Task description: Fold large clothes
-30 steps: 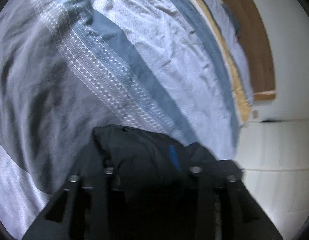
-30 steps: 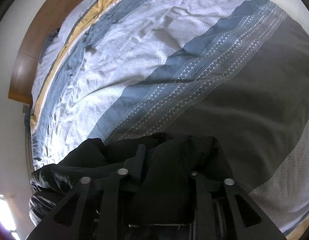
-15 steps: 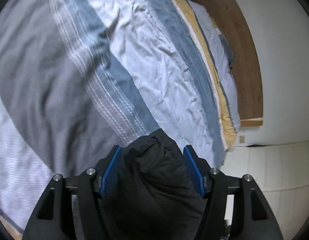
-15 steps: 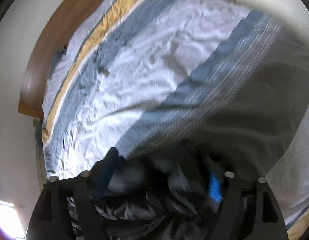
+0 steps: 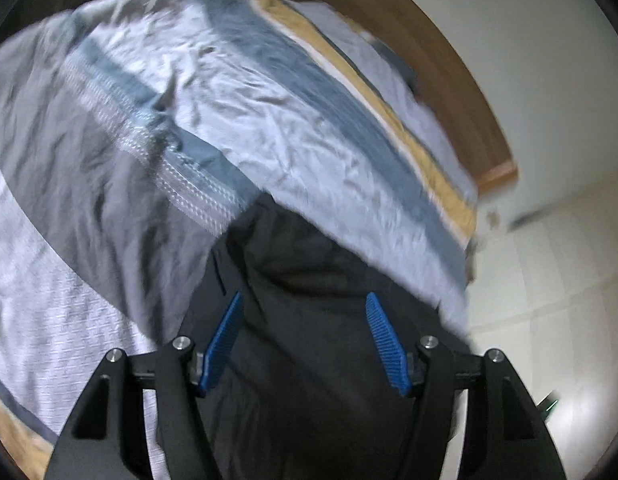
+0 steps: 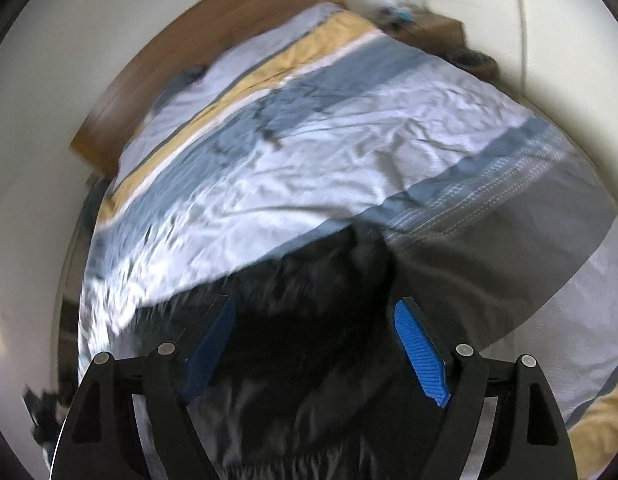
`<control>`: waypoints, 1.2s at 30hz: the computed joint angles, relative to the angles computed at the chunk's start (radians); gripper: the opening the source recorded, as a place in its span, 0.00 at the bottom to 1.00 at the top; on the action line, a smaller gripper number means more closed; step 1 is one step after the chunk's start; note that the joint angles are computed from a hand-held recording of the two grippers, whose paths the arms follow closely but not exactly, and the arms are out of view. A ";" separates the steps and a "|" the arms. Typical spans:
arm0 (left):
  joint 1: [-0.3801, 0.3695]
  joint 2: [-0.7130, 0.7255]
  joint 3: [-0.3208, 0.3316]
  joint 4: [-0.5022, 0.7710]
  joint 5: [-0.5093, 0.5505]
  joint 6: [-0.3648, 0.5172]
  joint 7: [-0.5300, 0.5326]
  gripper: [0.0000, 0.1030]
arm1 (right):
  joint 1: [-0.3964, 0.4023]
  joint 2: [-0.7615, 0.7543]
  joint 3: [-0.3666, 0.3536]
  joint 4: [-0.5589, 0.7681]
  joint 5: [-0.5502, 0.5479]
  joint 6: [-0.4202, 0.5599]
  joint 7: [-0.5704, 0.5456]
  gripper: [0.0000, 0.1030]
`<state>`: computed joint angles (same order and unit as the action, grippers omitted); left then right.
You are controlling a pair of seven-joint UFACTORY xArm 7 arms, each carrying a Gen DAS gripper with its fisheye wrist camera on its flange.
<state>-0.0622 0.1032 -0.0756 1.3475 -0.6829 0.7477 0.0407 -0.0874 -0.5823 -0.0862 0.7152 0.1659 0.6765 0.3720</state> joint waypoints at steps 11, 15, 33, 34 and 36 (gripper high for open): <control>-0.157 -0.189 -0.048 -0.263 0.271 -0.142 -0.063 0.60 | 0.132 -0.132 0.151 -0.156 -0.070 -0.072 -0.001 0.79; -0.203 -0.218 -0.060 -0.323 0.289 -0.189 -0.082 0.60 | 0.168 -0.142 0.183 -0.185 -0.100 -0.105 0.016 0.79; -0.316 0.298 -0.067 0.228 0.632 -0.119 -0.199 0.60 | 0.200 0.403 0.136 0.072 -0.139 -0.337 -0.114 0.86; -0.322 0.342 -0.062 0.289 0.649 -0.096 -0.205 0.60 | 0.198 0.433 0.132 0.099 -0.133 -0.337 -0.124 0.86; -0.337 0.425 -0.048 0.411 0.680 -0.048 -0.224 0.60 | 0.188 0.503 0.123 0.165 -0.118 -0.331 -0.132 0.86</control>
<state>-0.3996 0.5283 -0.1235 1.7582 -0.0027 0.7002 -0.1833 0.1006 -0.0791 0.0363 0.8806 0.0475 0.3453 0.2396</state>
